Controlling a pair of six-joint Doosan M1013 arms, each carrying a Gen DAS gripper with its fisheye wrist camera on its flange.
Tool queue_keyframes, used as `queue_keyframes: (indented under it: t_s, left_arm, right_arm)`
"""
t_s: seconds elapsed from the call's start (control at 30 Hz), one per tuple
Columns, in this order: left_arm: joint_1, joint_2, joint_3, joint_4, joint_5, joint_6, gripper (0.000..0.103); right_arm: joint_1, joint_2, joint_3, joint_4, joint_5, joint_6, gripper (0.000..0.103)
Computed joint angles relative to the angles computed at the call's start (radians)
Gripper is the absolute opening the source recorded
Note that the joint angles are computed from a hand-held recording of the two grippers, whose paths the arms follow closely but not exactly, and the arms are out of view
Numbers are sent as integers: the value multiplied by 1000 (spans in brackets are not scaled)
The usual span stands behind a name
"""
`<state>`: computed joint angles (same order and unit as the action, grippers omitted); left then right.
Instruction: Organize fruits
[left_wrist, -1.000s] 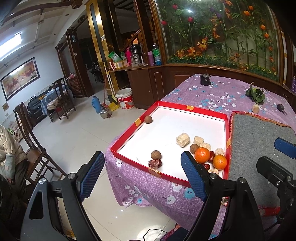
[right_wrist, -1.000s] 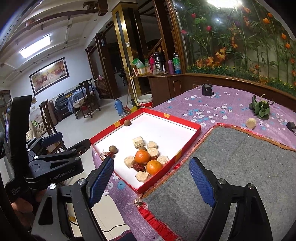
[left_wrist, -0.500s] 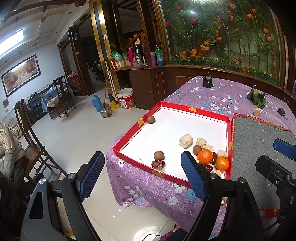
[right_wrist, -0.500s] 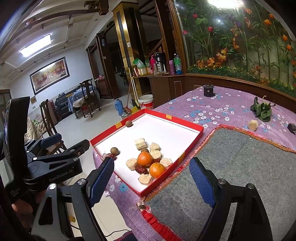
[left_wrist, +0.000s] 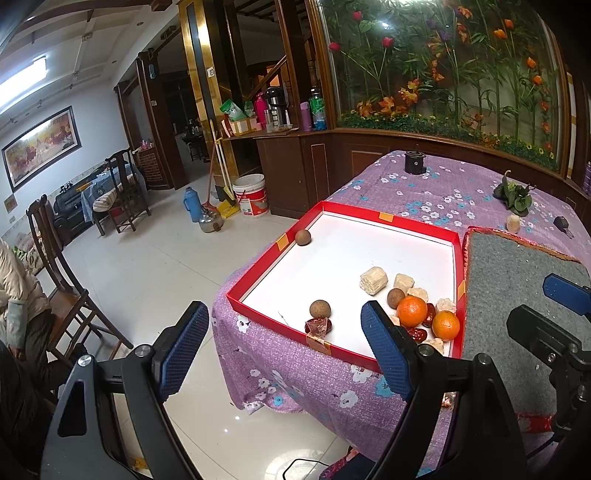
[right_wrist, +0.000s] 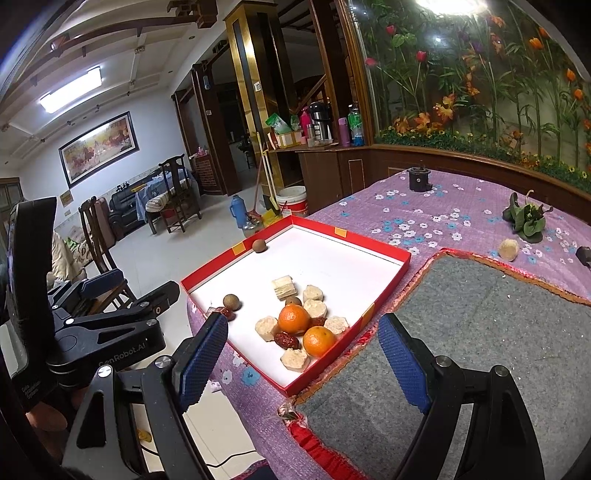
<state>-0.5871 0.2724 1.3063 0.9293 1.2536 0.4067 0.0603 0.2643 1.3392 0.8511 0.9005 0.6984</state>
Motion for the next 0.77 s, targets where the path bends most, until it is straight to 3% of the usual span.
queue_keyframes:
  t_s: [0.77]
  left_arm:
    - [-2, -10, 16, 18, -22, -15, 85]
  right_arm:
    - [11, 13, -21, -15, 7, 17, 85]
